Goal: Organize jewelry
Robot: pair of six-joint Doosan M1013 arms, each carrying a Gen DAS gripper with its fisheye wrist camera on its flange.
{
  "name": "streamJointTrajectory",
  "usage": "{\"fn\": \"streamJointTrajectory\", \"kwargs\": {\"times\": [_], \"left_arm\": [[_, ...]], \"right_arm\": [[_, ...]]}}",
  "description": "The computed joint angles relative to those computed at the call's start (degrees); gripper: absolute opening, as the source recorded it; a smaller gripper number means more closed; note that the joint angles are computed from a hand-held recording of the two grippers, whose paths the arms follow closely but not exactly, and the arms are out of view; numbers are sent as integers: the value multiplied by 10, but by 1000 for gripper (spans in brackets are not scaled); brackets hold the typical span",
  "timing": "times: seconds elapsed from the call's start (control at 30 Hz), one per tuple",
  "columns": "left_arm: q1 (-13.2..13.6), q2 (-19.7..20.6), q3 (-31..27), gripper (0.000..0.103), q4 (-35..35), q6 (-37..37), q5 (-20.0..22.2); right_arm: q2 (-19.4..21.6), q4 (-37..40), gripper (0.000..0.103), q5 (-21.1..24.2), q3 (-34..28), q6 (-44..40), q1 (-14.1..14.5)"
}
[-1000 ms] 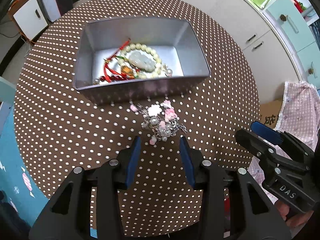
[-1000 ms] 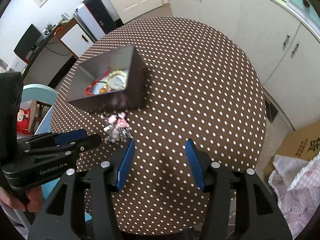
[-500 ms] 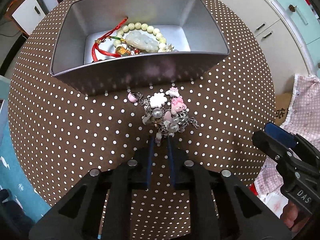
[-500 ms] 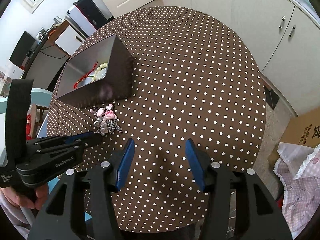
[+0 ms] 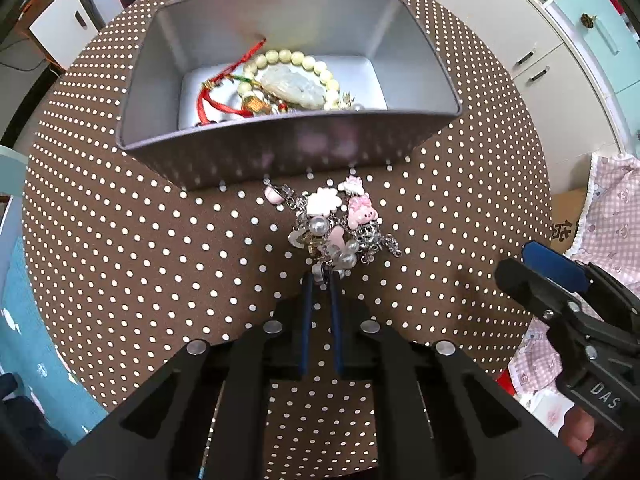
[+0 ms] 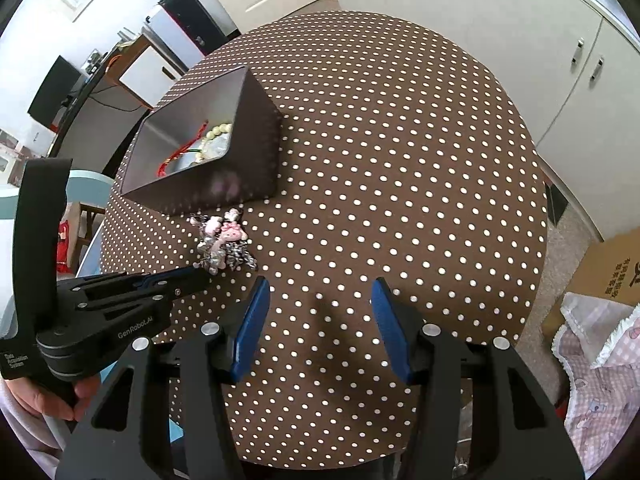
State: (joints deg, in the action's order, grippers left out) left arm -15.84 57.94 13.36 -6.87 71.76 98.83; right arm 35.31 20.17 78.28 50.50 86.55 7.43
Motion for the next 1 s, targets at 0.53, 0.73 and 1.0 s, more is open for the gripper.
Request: {"fn": "streamJointTrajectory", "kwargs": {"times": [0.53, 0.73, 1.0], "left_arm": [[17, -102, 149, 7, -2, -42, -116], [22, -130, 205, 7, -2, -69, -131], [28, -152, 253, 7, -7, -76, -143]], "right_arm": [[33, 85, 38, 43, -47, -86, 20], [31, 117, 15, 25, -34, -127, 26], [22, -19, 14, -46, -15, -194, 64]]}}
